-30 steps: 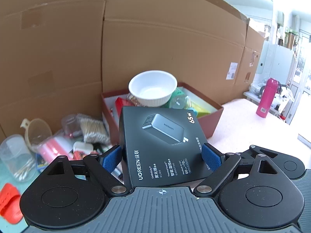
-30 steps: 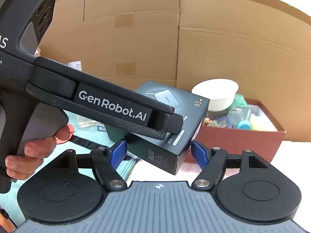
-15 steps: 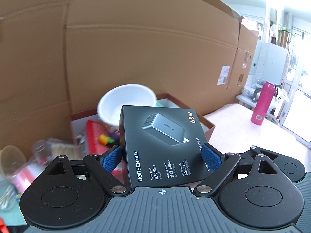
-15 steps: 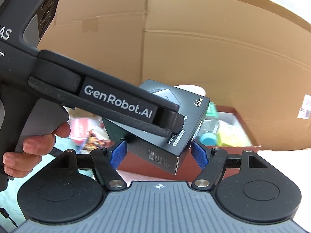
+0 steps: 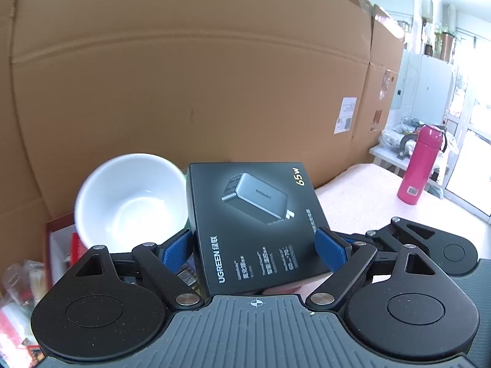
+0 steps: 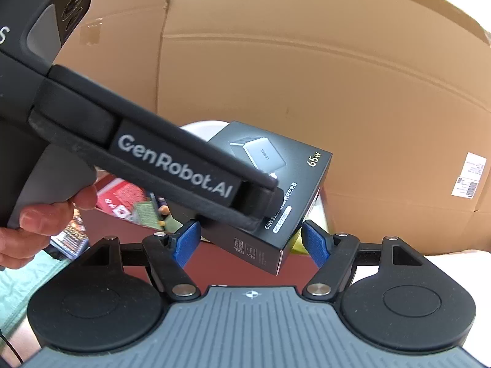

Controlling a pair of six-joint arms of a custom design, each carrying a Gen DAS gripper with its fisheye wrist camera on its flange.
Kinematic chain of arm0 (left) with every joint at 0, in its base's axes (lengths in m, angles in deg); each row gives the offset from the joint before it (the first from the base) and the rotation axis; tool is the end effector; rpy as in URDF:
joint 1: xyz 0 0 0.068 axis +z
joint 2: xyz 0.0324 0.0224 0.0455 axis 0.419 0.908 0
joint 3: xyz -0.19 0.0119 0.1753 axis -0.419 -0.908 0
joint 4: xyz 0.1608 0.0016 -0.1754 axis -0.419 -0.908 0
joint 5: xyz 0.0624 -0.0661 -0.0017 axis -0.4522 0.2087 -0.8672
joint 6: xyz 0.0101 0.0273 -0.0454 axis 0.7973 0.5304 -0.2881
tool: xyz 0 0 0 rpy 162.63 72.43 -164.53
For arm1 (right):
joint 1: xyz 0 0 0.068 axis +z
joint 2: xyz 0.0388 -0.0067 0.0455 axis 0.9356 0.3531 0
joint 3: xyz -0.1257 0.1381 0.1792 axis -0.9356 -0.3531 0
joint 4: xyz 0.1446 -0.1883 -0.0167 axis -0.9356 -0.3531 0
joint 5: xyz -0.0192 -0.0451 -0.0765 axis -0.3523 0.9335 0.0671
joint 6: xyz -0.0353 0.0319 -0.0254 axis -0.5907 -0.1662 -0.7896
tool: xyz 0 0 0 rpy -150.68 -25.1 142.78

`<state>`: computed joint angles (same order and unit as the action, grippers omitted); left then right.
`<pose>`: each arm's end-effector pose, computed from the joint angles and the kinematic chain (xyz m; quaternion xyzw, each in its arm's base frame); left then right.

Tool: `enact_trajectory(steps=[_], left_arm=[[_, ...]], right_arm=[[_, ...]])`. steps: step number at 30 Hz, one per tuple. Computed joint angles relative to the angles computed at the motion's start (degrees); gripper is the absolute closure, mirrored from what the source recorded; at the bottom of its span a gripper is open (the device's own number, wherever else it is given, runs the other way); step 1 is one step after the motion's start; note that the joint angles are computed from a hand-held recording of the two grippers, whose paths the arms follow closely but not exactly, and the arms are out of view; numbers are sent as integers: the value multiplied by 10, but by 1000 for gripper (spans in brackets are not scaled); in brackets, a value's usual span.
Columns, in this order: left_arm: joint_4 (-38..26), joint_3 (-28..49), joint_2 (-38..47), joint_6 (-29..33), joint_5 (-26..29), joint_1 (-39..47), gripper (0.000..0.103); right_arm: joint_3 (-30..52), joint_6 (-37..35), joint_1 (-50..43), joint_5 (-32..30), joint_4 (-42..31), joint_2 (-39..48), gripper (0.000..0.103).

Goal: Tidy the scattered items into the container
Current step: 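Lower the charger box into the red box and open the right gripper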

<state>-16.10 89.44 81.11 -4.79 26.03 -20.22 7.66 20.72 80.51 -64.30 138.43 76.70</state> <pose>0.3080 -0.2837 0.0992 0.0474 0.8751 -0.0613 0.4777 0.3073 0.0770 0.0617 -0.3183 0.7640 0.1678 0.5355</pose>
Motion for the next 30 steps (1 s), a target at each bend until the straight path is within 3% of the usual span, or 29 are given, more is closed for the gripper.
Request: enact_trajectory(steps=[7, 16, 26, 30], left_arm=[[-17, 37, 20, -3, 21, 20, 15], [-26, 44, 19, 5, 28, 22, 16], [-7, 29, 8, -8, 45, 28, 15], [-13, 42, 17, -4, 42, 24, 15]], right_arm=[[71, -22, -36, -61, -60, 19, 26], [113, -50, -44, -53, -118, 27, 25], [89, -64, -56, -27, -100, 19, 24], [84, -72, -53, -14, -90, 25, 33]])
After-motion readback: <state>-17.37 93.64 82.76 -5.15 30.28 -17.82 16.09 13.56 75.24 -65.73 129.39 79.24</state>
